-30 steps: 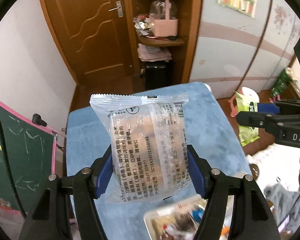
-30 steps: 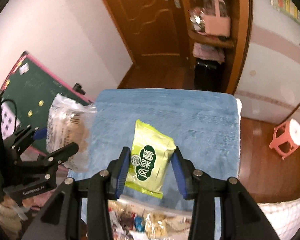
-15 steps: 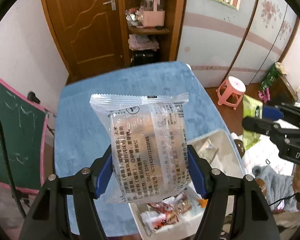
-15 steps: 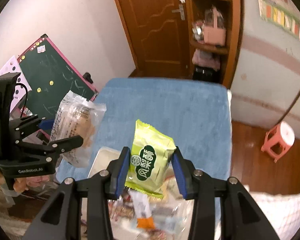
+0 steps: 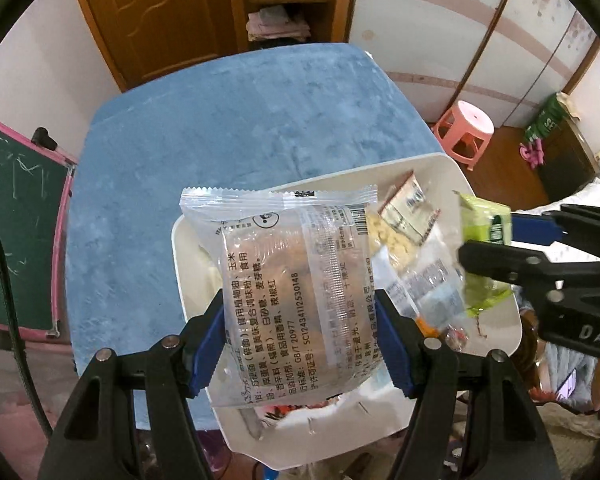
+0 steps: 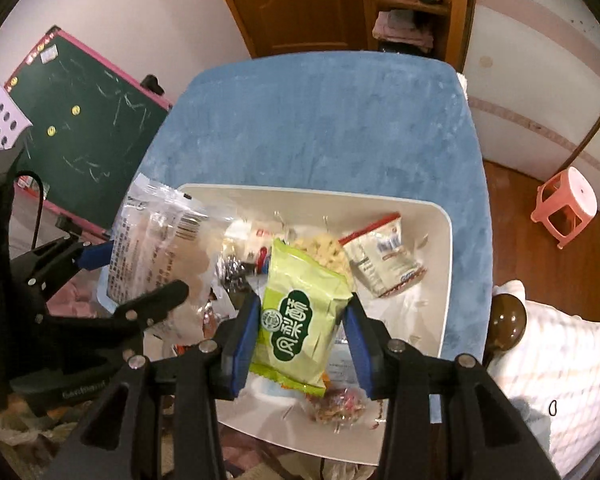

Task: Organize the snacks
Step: 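Carry both snacks into the white tray and open both tools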

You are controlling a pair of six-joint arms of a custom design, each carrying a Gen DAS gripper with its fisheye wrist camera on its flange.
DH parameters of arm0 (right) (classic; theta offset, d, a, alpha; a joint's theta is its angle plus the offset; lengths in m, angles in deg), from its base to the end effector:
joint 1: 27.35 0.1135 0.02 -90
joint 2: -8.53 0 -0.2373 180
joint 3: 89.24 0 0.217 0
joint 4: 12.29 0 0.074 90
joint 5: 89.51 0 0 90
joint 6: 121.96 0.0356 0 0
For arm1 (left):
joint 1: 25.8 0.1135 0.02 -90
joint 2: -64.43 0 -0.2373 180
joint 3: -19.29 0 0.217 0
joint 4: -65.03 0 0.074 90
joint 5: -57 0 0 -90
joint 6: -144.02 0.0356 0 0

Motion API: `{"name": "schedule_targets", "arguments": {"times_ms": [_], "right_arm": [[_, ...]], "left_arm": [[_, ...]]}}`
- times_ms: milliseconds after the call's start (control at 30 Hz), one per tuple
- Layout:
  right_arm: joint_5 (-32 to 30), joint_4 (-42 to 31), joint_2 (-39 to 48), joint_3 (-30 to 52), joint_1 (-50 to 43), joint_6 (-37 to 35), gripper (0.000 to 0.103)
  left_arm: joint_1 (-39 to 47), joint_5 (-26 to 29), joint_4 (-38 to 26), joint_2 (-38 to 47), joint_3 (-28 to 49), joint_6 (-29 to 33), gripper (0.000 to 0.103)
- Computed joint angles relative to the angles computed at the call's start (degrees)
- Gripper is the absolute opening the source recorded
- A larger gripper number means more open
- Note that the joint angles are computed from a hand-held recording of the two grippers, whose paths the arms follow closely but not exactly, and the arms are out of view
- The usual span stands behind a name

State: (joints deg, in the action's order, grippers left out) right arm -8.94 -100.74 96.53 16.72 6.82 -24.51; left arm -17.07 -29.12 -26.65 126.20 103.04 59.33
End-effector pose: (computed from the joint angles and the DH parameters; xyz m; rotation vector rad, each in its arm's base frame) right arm 0.2074 0.1478 0.3147 -0.6992 2.7687 0.3945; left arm 0.1456 0.0199 0.3011 -0.0661 2.7809 -0.0327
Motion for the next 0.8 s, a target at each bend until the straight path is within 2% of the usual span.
{"name": "schedule_targets", "arguments": {"times_ms": [200, 400, 567, 667, 800], "right_arm": [[0.67, 0.29, -0.35, -1.04, 1.82, 0.48, 0.043], [1.24, 0.56, -2.14, -1.59, 2.12, 1.16, 0.045], [0.27, 0.14, -3.25, -1.24, 1.33, 1.65, 0.046], [0.07, 0.23, -4.2, -1.17, 1.47, 2.11, 0.047], [0.68, 0.03, -5.02, -0.67, 2.05, 3.19, 0.047]], "left_arm": [[-1.24, -1.55, -0.56, -2.16, 0.01, -2.44, 0.068], [0.48, -0.88, -2.1, -2.11, 1.68, -2.25, 0.07], [2.3, 0.38, -3.16, -3.08, 3.62, -1.89, 0.079], [3.53, 1.81, -3.44, -3.76, 5.29, -1.43, 0.095], [4.01, 2.53, -4.39, -4.33, 7.13, -0.68, 0.095]]}}
